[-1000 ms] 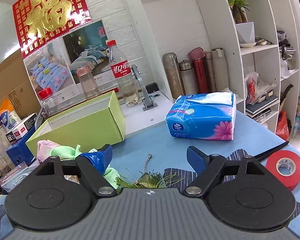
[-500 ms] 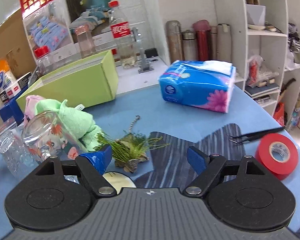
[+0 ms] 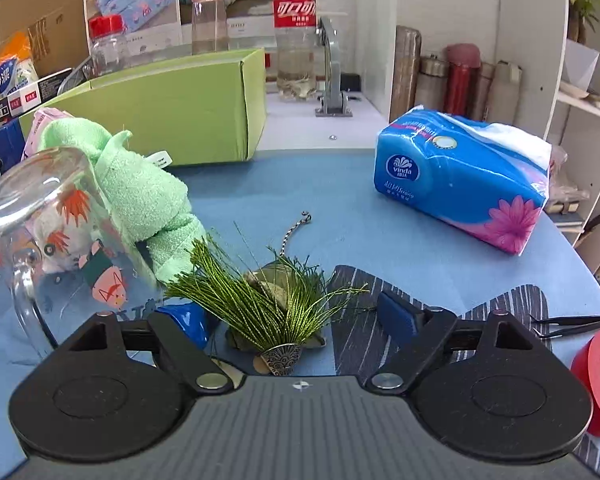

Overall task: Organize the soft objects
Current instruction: 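Close the left tool on the pink sponge while the right tool grasps the grass plant, then drop the pink sponge and grass plant into the green box, opening both tools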

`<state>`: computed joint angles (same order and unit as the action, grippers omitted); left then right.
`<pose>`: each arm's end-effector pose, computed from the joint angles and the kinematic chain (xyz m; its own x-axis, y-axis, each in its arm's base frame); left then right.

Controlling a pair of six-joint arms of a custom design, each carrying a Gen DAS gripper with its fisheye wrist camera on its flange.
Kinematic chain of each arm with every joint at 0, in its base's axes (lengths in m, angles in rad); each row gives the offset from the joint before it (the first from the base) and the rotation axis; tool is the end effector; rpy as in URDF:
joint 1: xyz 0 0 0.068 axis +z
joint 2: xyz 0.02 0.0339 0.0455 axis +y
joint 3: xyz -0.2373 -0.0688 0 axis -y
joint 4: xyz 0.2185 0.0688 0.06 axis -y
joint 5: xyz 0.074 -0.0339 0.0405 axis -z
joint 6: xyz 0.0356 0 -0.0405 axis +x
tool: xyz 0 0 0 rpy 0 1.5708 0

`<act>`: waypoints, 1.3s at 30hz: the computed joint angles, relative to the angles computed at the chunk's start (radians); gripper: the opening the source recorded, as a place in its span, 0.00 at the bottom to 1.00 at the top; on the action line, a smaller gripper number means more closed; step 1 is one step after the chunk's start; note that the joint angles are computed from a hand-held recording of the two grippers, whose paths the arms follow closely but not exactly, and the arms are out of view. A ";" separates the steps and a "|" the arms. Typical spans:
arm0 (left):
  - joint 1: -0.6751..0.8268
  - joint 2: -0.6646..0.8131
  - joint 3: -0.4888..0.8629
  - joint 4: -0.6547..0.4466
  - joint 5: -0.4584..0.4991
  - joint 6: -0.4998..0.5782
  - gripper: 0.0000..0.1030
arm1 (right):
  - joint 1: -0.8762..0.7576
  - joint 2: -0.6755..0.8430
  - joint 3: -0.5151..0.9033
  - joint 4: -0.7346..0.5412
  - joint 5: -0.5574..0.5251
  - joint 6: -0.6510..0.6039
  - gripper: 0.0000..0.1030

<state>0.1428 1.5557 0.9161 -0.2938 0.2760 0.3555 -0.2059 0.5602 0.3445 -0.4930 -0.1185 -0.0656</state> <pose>0.2904 0.0319 0.1815 -0.7375 0.2323 -0.6341 0.2990 0.9543 0.0018 0.1264 -0.0221 0.1803 -0.6433 0.0679 -0.7626 0.0731 0.9970 0.0270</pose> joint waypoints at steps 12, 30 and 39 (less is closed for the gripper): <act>0.003 -0.039 -0.030 0.016 0.049 0.012 0.66 | 0.039 -0.022 -0.012 0.011 0.036 0.026 0.59; -0.060 -0.157 0.269 -0.287 0.226 -0.124 0.36 | -0.247 0.006 0.287 -0.029 -0.414 -0.016 0.18; -0.355 0.272 0.805 -0.325 0.063 -0.255 0.36 | 0.169 0.756 0.711 0.282 -0.140 -0.004 0.18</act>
